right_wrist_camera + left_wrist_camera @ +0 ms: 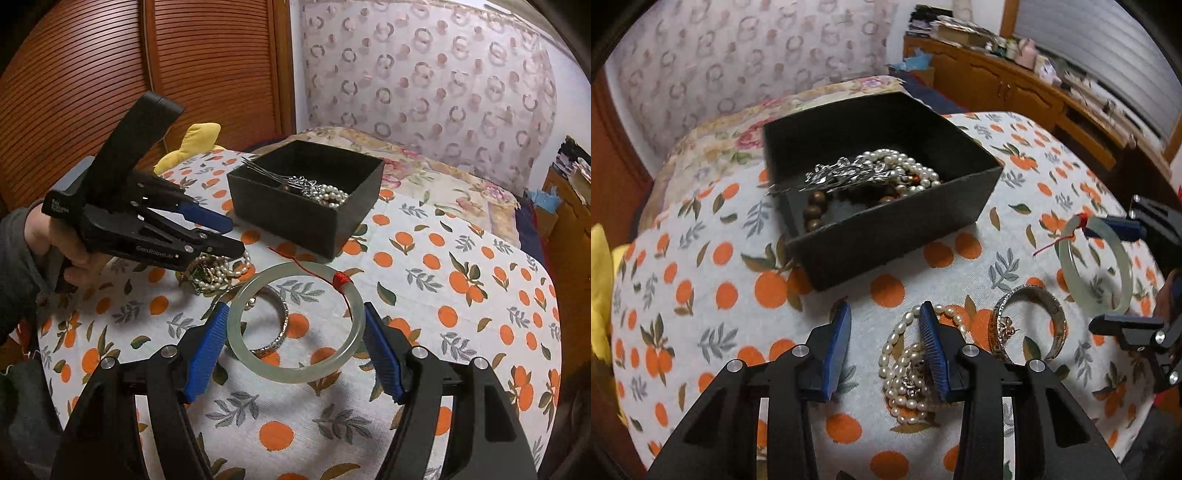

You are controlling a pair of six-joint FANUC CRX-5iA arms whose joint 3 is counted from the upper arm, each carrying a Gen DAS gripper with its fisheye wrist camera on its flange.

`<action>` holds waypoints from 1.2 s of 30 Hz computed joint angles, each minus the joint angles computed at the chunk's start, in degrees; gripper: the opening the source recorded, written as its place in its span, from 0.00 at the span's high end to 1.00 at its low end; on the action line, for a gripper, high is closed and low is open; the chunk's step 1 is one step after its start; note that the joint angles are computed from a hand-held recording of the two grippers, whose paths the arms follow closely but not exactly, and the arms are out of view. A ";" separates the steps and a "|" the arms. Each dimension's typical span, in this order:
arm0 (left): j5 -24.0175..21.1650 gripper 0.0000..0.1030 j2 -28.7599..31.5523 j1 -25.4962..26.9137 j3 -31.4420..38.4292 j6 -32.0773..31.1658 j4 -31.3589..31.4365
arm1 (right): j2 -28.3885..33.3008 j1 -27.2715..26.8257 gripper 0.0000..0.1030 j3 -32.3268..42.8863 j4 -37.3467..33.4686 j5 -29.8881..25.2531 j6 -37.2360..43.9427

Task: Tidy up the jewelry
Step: 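Grasp a pearl strand with the left tool while the right tool approaches the jade bangle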

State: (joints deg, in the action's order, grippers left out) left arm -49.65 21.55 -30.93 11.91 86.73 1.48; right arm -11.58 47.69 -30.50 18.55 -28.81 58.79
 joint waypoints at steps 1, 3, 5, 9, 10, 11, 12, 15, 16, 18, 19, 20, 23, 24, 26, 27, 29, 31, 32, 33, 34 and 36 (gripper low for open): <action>0.03 0.65 0.12 -0.45 0.34 -0.09 -1.00 | -0.03 -0.04 0.28 -0.08 0.01 0.03 -0.12; 1.15 0.77 -0.20 -0.34 -0.56 -1.57 0.21 | -0.12 -0.11 0.28 -0.26 0.11 0.02 -0.48; 1.77 0.95 -0.51 -0.27 -1.31 -2.63 1.04 | -0.28 -0.04 0.28 -0.42 0.36 -0.15 -0.92; 2.43 0.96 -1.30 0.06 -2.72 -3.44 3.02 | -0.56 0.08 0.28 -0.75 1.00 -0.05 -1.53; 3.23 0.96 -1.89 0.16 -3.62 -3.46 3.74 | -0.75 0.14 0.28 -0.91 1.26 0.01 -1.88; 4.42 0.96 -2.92 0.10 -4.77 -3.07 3.91 | -1.08 0.37 0.28 -1.33 1.99 0.12 -2.69; 5.39 0.96 -3.83 0.09 -5.72 -2.79 4.11 | -1.52 0.60 0.28 -1.81 2.90 0.24 -3.64; 8.95 0.96 -7.52 0.11 -9.07 -1.57 4.72 | -2.55 1.24 0.28 -2.95 5.38 0.71 -6.34; 9.86 0.96 -8.69 0.06 -9.86 -0.73 4.41 | -2.99 1.47 0.28 -3.37 6.36 0.92 -7.34; 11.29 0.96 -10.62 -0.04 -11.19 0.08 4.31 | -3.72 1.96 0.28 -4.14 8.37 1.40 -9.35; 12.17 0.96 -11.73 -0.25 -11.83 1.01 3.70 | -3.99 2.25 0.28 -4.48 9.38 1.54 -10.37; 12.72 0.96 -12.46 -0.30 -12.20 1.31 3.57 | -4.47 2.69 0.28 -5.05 10.93 1.74 -11.98; 14.25 0.96 -14.78 -0.65 -13.21 2.00 3.20 | -5.27 3.13 0.28 -5.79 13.34 2.06 -14.24; 14.67 0.96 -15.42 -0.79 -13.36 2.23 2.99 | -5.50 3.33 0.28 -6.05 14.34 2.16 -15.24; 15.21 0.96 -16.16 -1.30 -12.98 3.30 1.98 | -5.80 3.52 0.28 -6.41 15.96 2.43 -16.87; 15.56 0.96 -16.62 -1.54 -12.93 3.73 1.51 | -5.98 3.60 0.28 -6.62 16.83 2.55 -17.75; 15.99 0.96 -17.55 -1.76 -12.77 4.48 0.73 | -6.26 3.78 0.28 -6.86 18.15 2.67 -18.95; 16.30 0.96 -18.29 -1.81 -12.69 4.99 0.08 | -6.42 3.87 0.28 -7.09 19.36 2.76 -19.95; 16.50 0.96 -18.74 -1.90 -12.55 5.60 -0.54 | -6.51 3.92 0.28 -7.12 19.72 2.78 -20.25; 16.67 0.96 -18.98 -2.03 -12.43 5.91 -0.80 | -6.63 3.94 0.28 -7.20 19.90 2.81 -20.36; 16.91 0.96 -19.39 -2.04 -12.33 6.08 -0.96 | -6.68 4.00 0.28 -7.25 20.24 2.82 -20.64; 17.31 0.96 -20.08 -2.15 -12.24 6.68 -1.49 | -6.74 4.07 0.28 -7.27 21.00 2.83 -21.22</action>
State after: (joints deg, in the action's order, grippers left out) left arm -32.34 1.47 -33.07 -0.33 93.41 -0.01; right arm -18.33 51.76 -37.77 39.55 -25.98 37.57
